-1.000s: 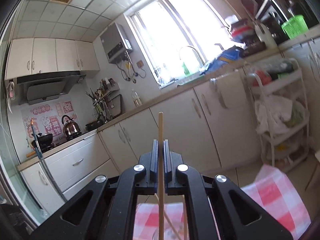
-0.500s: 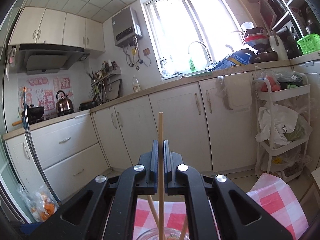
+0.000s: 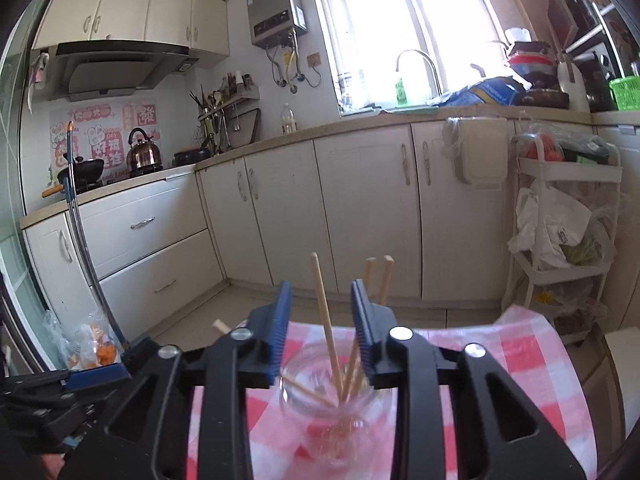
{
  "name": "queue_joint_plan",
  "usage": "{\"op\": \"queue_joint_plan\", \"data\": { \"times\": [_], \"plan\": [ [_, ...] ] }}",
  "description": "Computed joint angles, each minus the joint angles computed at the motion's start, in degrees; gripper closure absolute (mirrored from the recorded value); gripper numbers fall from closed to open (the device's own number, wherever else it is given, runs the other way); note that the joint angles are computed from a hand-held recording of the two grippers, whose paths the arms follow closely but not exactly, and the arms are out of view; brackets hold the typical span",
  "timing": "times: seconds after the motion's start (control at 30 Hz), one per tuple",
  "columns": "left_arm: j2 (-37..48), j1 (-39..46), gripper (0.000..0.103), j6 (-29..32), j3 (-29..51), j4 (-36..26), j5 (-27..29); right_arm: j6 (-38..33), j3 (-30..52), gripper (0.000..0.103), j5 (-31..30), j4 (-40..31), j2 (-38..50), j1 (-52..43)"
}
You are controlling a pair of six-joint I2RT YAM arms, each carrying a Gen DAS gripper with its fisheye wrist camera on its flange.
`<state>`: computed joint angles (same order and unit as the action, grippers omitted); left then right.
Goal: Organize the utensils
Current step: 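Return both grippers to the stick pile and close on one stick each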
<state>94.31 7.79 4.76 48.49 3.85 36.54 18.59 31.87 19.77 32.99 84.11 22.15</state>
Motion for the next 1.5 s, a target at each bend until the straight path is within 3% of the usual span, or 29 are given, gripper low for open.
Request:
{"op": "queue_joint_plan", "data": {
  "times": [0.07, 0.17, 0.3, 0.47, 0.7, 0.9, 1.1, 1.3, 1.37, 1.5],
  "plan": [
    [-0.77, 0.05, 0.042, 1.84, -0.56, -1.67, -0.95, 2.70, -2.92, 0.071, 1.31, -5.59, -5.98, 1.86],
    [-1.67, 0.09, 0.042, 5.17, -1.86, -3.99, -1.55, 10.01, -4.65, 0.071, 0.52, -19.84, -12.53, 4.41],
    [-1.96, -0.79, 0.041, 10.64, -3.84, -7.31, -2.84, 15.65, -5.53, 0.076, -3.20, -30.06, -10.49, 9.00],
    [-1.80, -1.71, 0.041, 15.13, -6.11, -9.19, -4.58, 19.44, -4.18, 0.079, -4.36, -31.46, -1.93, 12.46],
    [0.62, -4.15, 0.041, 18.26, -5.00, -10.74, -7.97, 18.10, -1.30, 0.079, -3.55, -31.55, 5.64, 15.11],
    [4.66, -7.94, 0.041, 19.50, -4.47, -9.56, -11.39, 15.70, -1.73, 0.080, -1.98, -36.54, 3.95, 14.60],
    [8.91, -10.78, 0.041, 19.26, -4.37, -7.17, -15.63, 15.89, -5.22, 0.080, -3.76, -35.68, 0.26, 12.50],
    [9.63, -11.78, 0.041, 19.49, -4.49, -5.64, -17.50, 14.47, -3.64, 0.080, -2.70, -37.29, 1.44, 13.46],
    [9.80, -12.71, 0.041, 19.59, -4.35, -5.12, -19.09, 14.05, -3.62, 0.086, -1.99, -38.04, 1.26, 13.29],
    [10.19, -13.98, 0.042, 18.64, -3.97, -4.50, -20.21, 13.72, -4.99, 0.090, -2.80, -37.49, -0.01, 11.34]
  ]
}}
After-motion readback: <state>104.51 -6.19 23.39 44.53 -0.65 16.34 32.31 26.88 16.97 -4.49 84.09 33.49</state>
